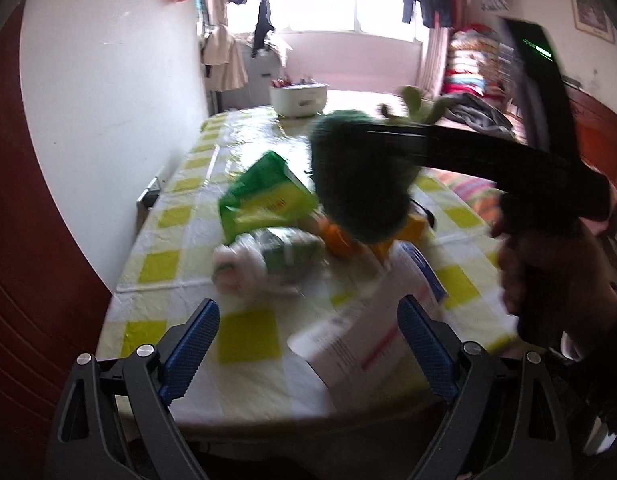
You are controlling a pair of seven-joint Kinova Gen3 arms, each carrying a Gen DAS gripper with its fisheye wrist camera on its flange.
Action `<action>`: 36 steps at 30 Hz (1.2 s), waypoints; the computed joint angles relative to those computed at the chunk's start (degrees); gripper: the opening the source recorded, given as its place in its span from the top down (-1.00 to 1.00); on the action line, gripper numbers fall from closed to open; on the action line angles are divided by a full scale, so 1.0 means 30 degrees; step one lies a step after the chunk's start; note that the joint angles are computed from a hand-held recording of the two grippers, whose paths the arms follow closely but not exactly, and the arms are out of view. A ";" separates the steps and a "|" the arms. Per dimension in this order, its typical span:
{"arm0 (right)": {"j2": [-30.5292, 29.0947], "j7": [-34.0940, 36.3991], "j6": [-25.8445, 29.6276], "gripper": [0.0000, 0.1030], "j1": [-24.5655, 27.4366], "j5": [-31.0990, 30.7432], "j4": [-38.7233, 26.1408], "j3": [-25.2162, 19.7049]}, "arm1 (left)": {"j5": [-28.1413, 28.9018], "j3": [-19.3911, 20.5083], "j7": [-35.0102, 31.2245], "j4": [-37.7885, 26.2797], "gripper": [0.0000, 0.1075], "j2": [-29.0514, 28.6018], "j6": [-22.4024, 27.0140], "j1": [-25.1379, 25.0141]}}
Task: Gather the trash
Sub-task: 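Grasp the clear plastic bag with the left tool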
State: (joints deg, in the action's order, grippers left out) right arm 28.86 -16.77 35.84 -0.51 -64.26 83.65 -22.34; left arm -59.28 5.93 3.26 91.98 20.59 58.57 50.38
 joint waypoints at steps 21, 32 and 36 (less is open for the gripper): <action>0.0070 0.3291 0.2308 -0.38 0.1354 -0.4966 0.1311 0.1201 | 0.5896 -0.2076 -0.1446 0.0581 -0.33 0.0136 -0.6727 -0.4651; -0.0164 0.3842 0.2322 -0.39 0.1222 -0.6087 0.1710 0.1974 | 0.5020 -0.2993 -0.2070 -0.0684 0.47 0.1004 -0.4506 -0.3144; -0.0393 0.4558 0.2238 -0.39 0.1372 -0.6920 0.2060 0.2158 | 0.3744 -0.2833 -0.2171 -0.1826 0.62 0.1538 -0.2557 -0.2403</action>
State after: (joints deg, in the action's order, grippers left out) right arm 27.69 -3.09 42.55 3.60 -85.02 89.83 -15.86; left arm -48.05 -2.56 -3.25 86.50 25.20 50.90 43.17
